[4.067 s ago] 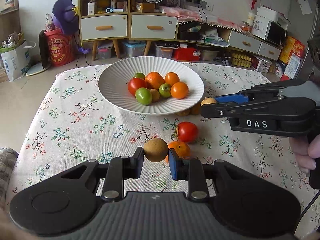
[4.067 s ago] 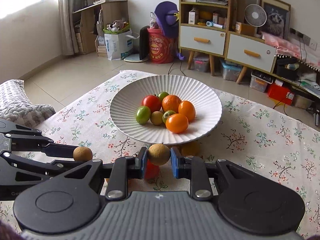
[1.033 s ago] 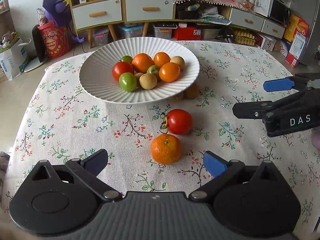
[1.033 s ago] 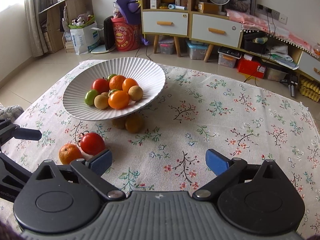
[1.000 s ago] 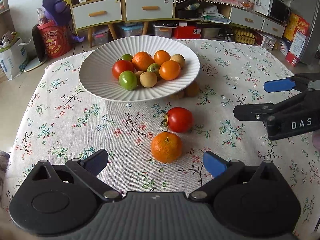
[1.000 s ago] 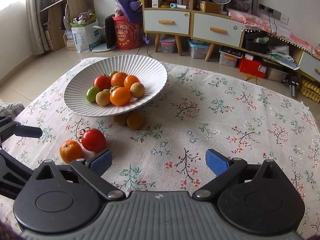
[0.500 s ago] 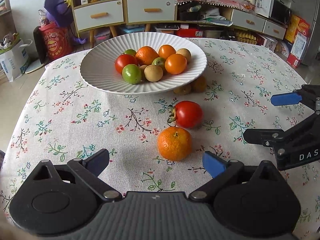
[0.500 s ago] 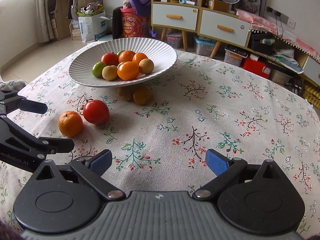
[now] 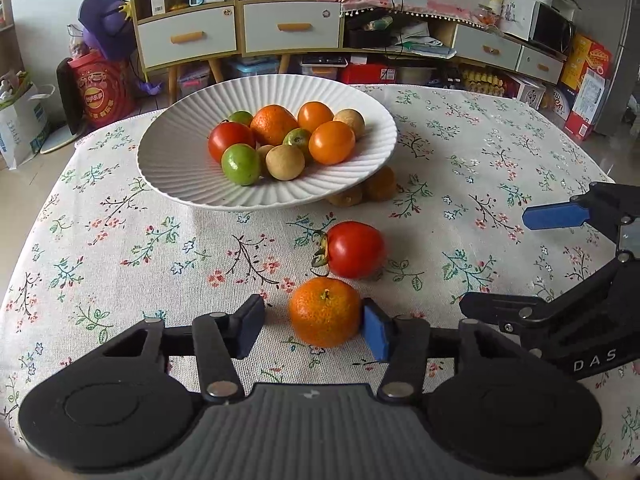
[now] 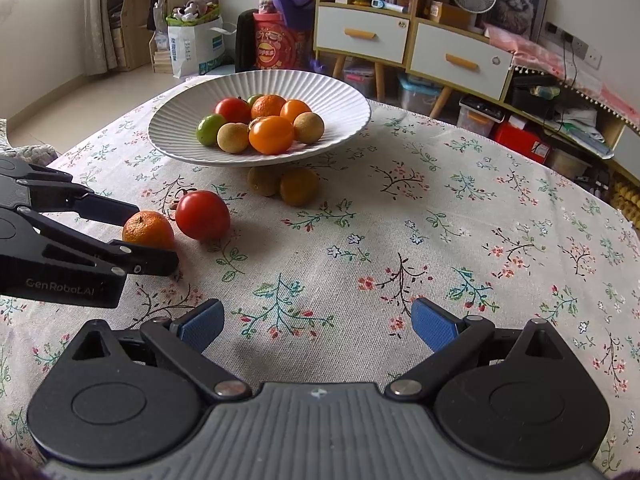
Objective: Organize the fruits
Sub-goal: 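Grasp the mandarin with the left gripper while the right gripper grasps the red tomato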
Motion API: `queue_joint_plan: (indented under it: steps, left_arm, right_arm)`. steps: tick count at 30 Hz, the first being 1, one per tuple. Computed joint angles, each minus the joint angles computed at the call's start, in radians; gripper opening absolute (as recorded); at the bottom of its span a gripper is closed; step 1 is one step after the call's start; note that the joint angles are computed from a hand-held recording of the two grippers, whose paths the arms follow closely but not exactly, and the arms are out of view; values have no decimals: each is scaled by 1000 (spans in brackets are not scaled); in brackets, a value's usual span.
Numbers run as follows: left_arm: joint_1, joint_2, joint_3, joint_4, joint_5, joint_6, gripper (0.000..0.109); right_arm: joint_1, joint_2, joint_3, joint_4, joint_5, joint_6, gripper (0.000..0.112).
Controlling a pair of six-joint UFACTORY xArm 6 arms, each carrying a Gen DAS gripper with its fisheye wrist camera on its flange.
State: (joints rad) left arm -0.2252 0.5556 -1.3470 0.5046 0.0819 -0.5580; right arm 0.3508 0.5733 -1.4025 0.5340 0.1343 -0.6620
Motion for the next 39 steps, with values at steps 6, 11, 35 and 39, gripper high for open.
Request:
queue_joint_plan:
  steps: [6,11,35,39]
  left_arm:
    - [0,-12,3,22,14,-5,31]
    - [12,-27,12,54,31,-45,31]
    - [66,-86,76,66,33,-99,31]
    - [72,-92,85,50,28,-85,31]
  right_arm:
    - [4,6,-14,-4,10,6,100]
    - [11,12,-28,-3,22,11,100]
    - [59,113,-227,-81,154,141,63]
    - [65,120,-236,-102,160,147,53]
